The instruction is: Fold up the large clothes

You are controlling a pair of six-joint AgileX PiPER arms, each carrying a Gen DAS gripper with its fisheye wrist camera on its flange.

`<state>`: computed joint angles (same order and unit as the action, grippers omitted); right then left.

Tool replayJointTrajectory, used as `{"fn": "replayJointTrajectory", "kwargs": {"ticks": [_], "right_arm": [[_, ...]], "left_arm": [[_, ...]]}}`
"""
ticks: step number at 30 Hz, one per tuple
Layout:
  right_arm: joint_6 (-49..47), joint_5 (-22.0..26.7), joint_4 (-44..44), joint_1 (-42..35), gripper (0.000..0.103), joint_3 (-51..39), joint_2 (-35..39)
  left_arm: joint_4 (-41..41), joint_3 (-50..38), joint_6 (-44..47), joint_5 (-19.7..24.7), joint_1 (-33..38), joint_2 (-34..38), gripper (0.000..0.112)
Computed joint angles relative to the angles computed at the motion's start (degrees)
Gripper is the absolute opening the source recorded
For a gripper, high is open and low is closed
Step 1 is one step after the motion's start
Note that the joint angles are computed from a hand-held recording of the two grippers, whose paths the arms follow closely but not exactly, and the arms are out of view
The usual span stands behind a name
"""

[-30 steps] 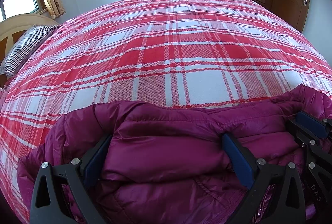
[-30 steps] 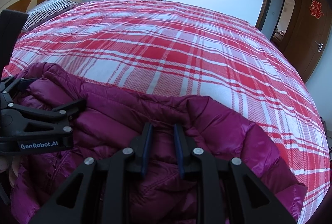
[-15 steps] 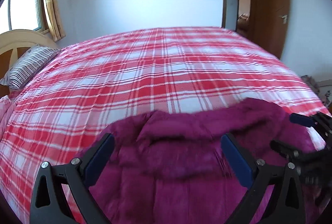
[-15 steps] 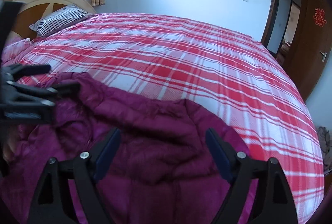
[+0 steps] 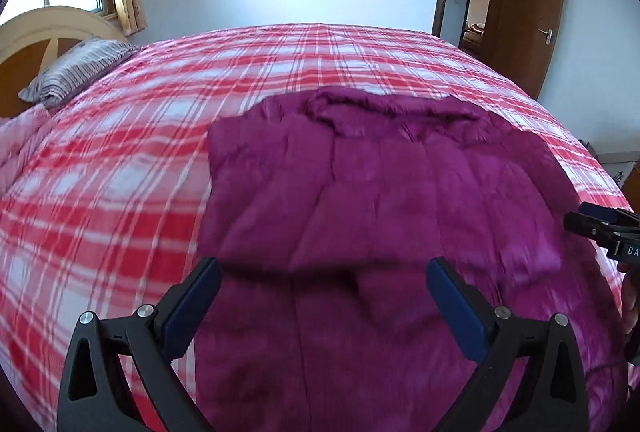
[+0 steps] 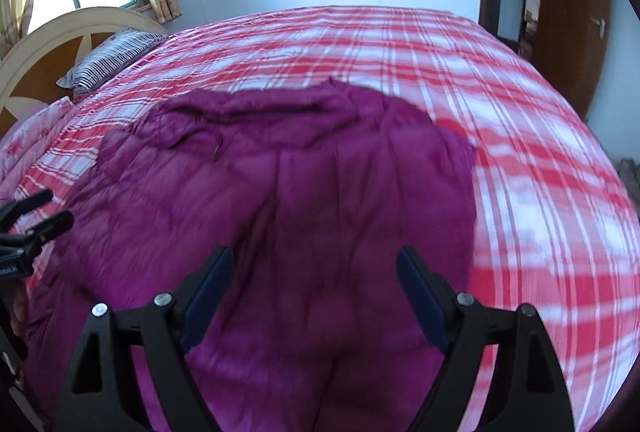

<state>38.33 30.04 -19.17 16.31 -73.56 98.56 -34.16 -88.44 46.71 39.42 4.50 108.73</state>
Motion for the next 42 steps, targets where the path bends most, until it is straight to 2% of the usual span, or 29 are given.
{"fn": "replayJointTrajectory", "kwargs": {"ticks": [4,9,11,16,22,27,32,35,36,37,38,40,42], "right_arm": [[8.4,-1.3,-4.5,2.2,0.087,8.7,-6.4],[22.5,-0.7,-11.7,6.4,0.087,21.1,-16.5],[30.4,2.2,-16.5,10.0,0.088,26.0,-21.1],[44.0,9.3,-22.4,19.0,0.088,34.2,-29.7],[54.7,17.6,-24.9,31.0,0.088,39.0,-34.1],[61.3,23.5,-24.5,42.3,0.087,40.1,-33.3],[70.5,26.8,-26.2,51.5,0.074,41.7,-31.3],[74.8,27.2,-27.8,55.4,0.052,42.2,-31.0],[75.0,26.8,-28.2,55.9,0.040,42.1,-30.9],[75.1,26.0,-28.5,56.1,0.029,42.2,-31.0],[75.5,25.5,-28.9,56.3,0.025,42.2,-31.1],[76.6,25.4,-29.8,57.2,0.017,42.1,-31.3],[78.3,25.9,-30.6,58.6,0.015,42.2,-31.7]], "left_arm": [[-4.5,11.2,7.6,-4.0,2.9,-7.0,0.102],[-13.7,22.1,22.0,-1.4,11.0,-13.9,0.102],[-15.6,25.2,26.2,-0.9,14.0,-15.6,0.102],[-18.7,30.6,34.4,1.3,20.9,-18.1,0.102],[-18.9,34.4,40.3,5.3,27.6,-18.8,0.102],[-20.6,39.3,48.2,8.6,32.2,-20.7,0.102],[-20.6,40.4,49.9,11.3,35.2,-19.6,0.102],[-20.7,40.5,50.5,12.6,36.1,-19.7,0.099],[-20.5,40.2,49.8,13.0,36.4,-19.7,0.091],[-20.2,39.8,49.2,13.6,36.7,-19.6,0.076],[-20.1,39.5,49.4,14.3,37.0,-19.7,0.064],[-18.7,37.9,49.8,17.7,37.9,-19.1,0.018],[-17.1,35.3,47.9,22.8,39.7,-18.0,0.012]]}}
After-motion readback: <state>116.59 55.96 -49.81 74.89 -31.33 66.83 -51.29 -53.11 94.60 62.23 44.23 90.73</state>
